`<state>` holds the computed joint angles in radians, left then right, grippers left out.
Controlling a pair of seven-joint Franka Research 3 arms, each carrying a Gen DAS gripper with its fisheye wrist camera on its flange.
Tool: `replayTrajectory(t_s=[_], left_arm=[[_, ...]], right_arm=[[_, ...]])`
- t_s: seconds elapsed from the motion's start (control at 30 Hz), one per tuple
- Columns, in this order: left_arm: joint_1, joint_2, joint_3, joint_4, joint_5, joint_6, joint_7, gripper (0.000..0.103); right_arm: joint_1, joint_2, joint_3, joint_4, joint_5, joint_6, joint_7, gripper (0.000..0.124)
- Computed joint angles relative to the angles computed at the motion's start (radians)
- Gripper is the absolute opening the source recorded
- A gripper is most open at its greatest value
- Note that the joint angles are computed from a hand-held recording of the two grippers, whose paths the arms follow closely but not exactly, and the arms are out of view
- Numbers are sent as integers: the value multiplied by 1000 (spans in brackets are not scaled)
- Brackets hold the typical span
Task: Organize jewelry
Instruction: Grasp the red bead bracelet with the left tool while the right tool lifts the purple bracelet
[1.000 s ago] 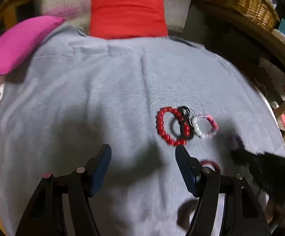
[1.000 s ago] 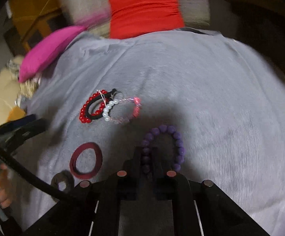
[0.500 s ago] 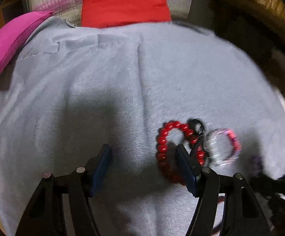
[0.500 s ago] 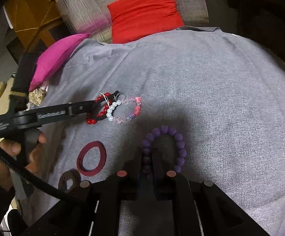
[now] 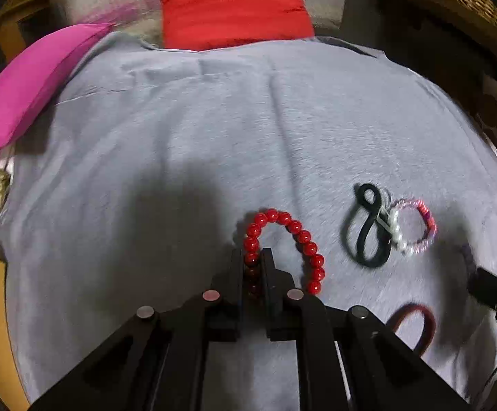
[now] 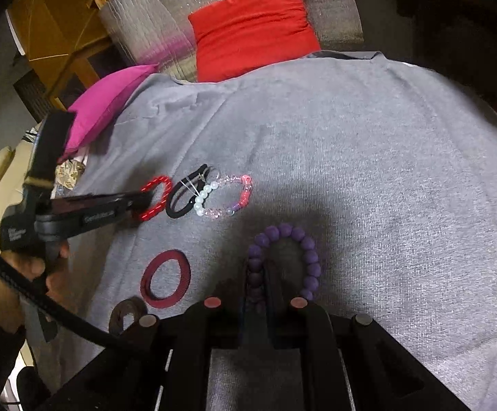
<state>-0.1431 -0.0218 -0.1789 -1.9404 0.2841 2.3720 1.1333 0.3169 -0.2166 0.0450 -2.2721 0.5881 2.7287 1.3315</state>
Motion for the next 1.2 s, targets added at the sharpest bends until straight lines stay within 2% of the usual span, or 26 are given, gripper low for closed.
replayTrajectory(t_s=[0.2, 0.47, 0.63, 0.8, 0.97, 1.1, 1.2], left_arm=[[12, -161, 13, -168, -22, 61, -6, 9], [-9, -341, 23, -358, -70, 115, 10, 9], [-23, -413, 40, -419, -109, 133, 28, 9], [-20, -467, 40, -450, -107, 132, 28, 9], [-19, -503, 44, -472, -107, 130, 26, 9], [-19, -524, 49, -482, -111, 127, 25, 9], [-15, -546, 47, -496, -108, 124, 15, 9]], right_arm=[[7, -27, 9, -25, -6, -1, 27, 10], [49, -155, 10, -142, 27, 29, 66, 10], [123, -216, -46, -187, 163, 31, 25, 10], [196, -244, -119, -200, 400, 6, -102, 10], [180, -250, -109, -192, 528, -23, -165, 10], [157, -255, -84, -187, 557, -40, -182, 10], [138, -256, -49, -181, 524, -36, -157, 10]])
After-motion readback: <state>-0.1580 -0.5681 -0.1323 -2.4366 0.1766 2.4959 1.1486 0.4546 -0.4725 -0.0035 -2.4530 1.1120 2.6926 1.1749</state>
